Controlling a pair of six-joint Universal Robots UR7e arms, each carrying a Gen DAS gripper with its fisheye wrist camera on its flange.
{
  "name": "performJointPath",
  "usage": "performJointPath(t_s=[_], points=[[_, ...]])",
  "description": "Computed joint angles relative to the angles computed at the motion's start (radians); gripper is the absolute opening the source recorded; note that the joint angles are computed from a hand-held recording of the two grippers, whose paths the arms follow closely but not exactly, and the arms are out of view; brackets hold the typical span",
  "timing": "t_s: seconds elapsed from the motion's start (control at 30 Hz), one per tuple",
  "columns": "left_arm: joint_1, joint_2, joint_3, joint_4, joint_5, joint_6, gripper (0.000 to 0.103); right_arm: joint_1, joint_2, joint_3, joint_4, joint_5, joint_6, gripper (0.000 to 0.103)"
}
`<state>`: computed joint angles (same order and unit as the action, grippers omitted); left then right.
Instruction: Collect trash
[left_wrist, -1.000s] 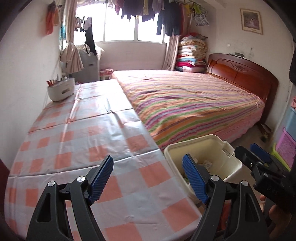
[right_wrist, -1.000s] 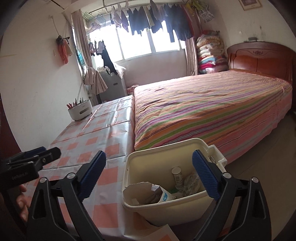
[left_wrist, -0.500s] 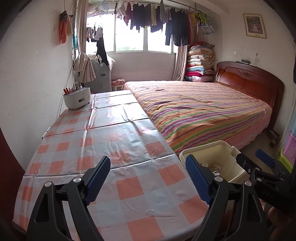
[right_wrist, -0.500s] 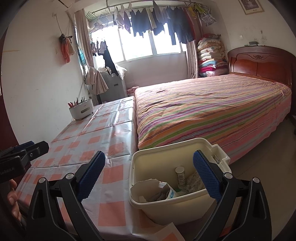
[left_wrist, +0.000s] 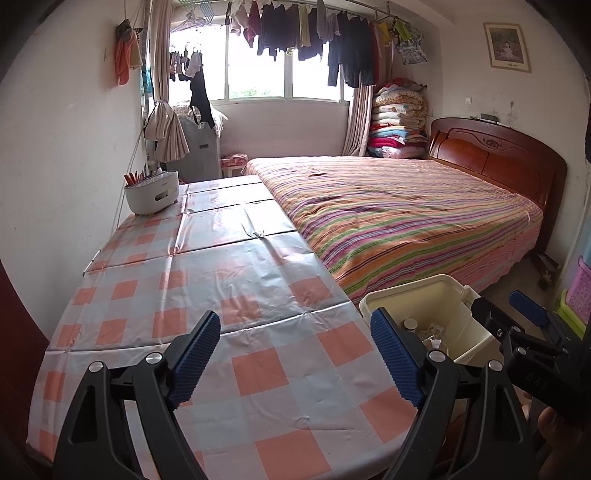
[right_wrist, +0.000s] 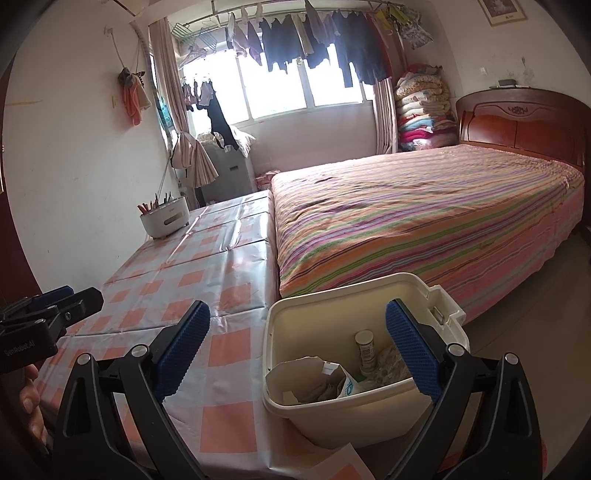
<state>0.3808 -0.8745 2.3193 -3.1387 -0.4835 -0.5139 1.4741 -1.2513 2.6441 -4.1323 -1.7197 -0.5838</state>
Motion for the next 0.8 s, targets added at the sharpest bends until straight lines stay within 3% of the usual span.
performJointPath(t_s=[0.8], points=[[0.013, 0.001, 0.002, -0.003, -0.009, 0.005, 0.081, -0.012, 0.004, 0.005, -0.015, 0.012, -0.001, 0.094]])
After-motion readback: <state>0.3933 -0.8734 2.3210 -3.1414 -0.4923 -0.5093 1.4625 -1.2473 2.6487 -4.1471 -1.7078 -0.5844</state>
